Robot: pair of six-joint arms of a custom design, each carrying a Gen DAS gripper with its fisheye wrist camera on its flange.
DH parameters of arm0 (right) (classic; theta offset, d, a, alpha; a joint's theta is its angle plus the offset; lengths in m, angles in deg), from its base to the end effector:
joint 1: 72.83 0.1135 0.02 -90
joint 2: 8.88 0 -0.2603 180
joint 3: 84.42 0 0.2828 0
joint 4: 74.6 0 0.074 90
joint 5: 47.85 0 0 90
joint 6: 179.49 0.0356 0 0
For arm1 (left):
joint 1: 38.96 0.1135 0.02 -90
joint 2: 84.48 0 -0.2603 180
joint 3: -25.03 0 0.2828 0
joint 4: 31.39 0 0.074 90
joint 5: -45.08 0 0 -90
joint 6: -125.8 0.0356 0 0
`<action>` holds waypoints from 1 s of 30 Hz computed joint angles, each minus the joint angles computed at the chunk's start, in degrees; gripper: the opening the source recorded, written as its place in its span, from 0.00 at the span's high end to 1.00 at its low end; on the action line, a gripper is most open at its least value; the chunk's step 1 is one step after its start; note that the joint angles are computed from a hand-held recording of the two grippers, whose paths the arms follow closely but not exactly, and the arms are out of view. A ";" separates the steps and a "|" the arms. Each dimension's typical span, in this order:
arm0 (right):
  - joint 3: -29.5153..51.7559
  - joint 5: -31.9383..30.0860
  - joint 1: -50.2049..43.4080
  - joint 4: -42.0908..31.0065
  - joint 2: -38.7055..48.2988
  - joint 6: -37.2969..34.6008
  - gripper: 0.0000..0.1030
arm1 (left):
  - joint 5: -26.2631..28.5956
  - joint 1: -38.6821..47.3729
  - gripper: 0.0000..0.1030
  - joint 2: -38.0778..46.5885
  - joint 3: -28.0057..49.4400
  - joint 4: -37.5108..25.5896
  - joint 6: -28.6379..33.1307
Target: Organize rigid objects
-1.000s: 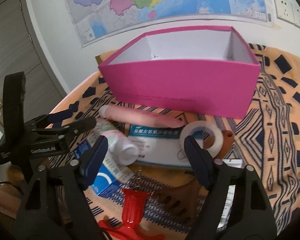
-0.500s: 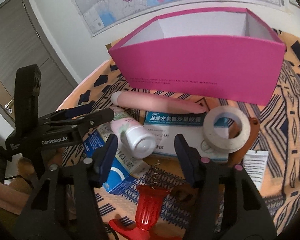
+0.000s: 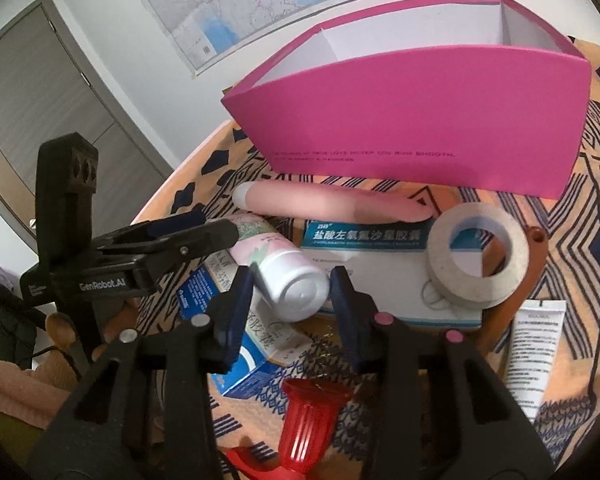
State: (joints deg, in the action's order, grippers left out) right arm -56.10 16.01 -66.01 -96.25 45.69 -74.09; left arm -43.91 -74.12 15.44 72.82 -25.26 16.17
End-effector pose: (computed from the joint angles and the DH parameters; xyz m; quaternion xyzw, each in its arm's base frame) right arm 0.1905 0.0386 0.1219 -0.0130 0.9126 0.2745 0.3027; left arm 0.2568 -0.1817 0.0678 0.1285 0.9182 -0.1796 0.3288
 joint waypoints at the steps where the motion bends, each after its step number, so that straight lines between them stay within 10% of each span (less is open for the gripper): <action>1: -0.14 -0.18 -0.56 -0.42 -0.54 -0.23 0.59 | 0.30 0.01 0.09 0.03 0.13 -0.10 0.13; 30: -1.09 -7.08 -9.63 -6.25 -6.70 -3.94 0.59 | 9.26 -0.16 0.20 -1.74 0.56 -1.81 1.46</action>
State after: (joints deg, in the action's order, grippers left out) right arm -57.19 8.93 -75.64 -102.49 38.99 -78.02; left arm -34.65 -74.27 13.70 73.38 -27.07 17.63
